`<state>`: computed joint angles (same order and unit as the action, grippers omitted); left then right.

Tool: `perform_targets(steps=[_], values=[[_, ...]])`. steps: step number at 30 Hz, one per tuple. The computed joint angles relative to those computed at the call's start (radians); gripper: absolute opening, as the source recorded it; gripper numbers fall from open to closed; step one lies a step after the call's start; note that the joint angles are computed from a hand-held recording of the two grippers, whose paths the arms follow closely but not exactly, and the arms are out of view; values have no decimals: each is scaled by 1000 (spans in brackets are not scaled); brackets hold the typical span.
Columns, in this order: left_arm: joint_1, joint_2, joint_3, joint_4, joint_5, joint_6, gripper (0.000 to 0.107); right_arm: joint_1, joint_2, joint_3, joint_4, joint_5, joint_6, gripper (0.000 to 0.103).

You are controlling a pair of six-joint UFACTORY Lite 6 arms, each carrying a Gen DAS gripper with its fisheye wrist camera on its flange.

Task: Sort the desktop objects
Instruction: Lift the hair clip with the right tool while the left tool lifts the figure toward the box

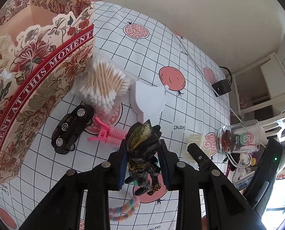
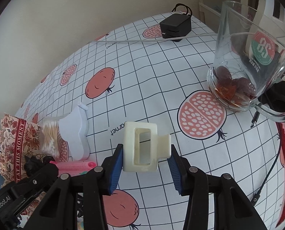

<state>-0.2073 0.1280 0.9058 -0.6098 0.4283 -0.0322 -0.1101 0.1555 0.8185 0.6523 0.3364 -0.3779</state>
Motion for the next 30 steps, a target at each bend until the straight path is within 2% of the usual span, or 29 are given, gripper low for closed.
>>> perform_targets(steps=[13, 19, 25, 30], values=[[37, -63, -23, -71, 11, 65, 31, 16, -52, -6, 69, 33, -63, 48], [30, -101, -25, -3, -10, -7, 31, -16, -153, -5, 182, 108, -140, 48], [70, -190, -54, -44, -23, -7, 31, -24, -270, 1, 188, 151, -104, 48], [111, -275, -67, -66, -16, 0, 31, -82, -401, 16, 260, 234, -130, 48]])
